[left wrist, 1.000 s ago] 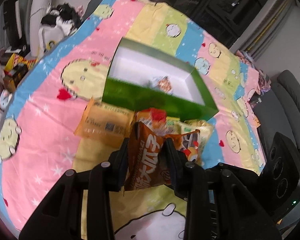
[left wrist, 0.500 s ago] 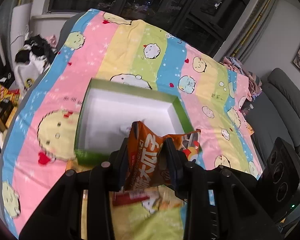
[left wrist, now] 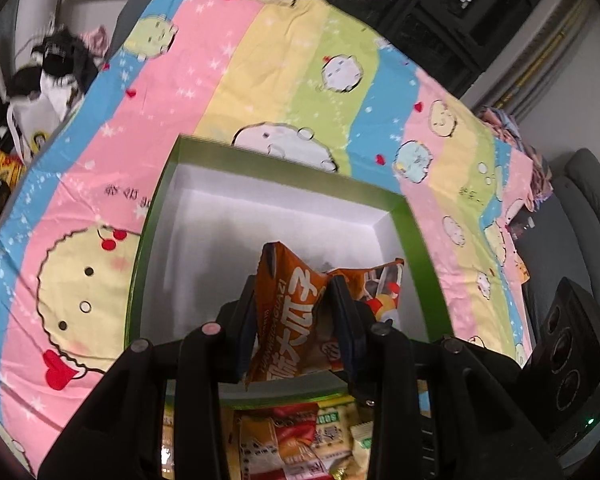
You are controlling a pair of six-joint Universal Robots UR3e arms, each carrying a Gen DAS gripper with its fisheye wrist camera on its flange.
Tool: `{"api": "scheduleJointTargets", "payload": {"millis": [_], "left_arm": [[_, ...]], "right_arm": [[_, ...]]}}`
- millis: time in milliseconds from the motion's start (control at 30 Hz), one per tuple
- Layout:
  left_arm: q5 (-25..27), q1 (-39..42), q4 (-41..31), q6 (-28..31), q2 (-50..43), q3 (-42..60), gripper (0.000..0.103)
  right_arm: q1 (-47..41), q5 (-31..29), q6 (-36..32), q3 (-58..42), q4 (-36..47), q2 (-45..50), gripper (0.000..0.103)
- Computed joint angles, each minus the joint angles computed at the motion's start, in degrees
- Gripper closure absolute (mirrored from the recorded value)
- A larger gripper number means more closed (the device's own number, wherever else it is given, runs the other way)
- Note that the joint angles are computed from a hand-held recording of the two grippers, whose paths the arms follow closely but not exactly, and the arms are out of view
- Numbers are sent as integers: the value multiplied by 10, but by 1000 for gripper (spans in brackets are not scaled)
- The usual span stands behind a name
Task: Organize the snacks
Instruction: 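Lower the panda bag into the green box and open the right tool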
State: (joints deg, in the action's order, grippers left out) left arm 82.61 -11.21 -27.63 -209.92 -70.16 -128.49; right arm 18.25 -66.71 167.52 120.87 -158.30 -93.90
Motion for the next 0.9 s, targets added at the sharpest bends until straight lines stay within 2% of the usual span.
{"api": "scheduleJointTargets", "payload": {"millis": [67,167,233,333,433,700,900], "left_arm": [[0,4,1,-4,-10,-2,67],[15,-2,-2,-10,-24,1,60],[26,-6,-5,-14,-26,2,40],[34,-4,-7,-17,-14,-4,28],[32,5,-23,-17,13,-8,21],[59,-12,-92,-23,130,-24,5],[80,-42,-165,-54,241,-50,4]], "right_arm": [[7,-12,7,-6,-13,23,82],[19,-38,17,-15,-13,38,76],[22,-50,19,-13,-16,38,68],[8,-39,18,-3,-11,21,60],[-9,-28,19,14,-6,-9,53],[-65,15,15,81,43,-140,51],[-117,68,-10,136,144,-286,51]]}}
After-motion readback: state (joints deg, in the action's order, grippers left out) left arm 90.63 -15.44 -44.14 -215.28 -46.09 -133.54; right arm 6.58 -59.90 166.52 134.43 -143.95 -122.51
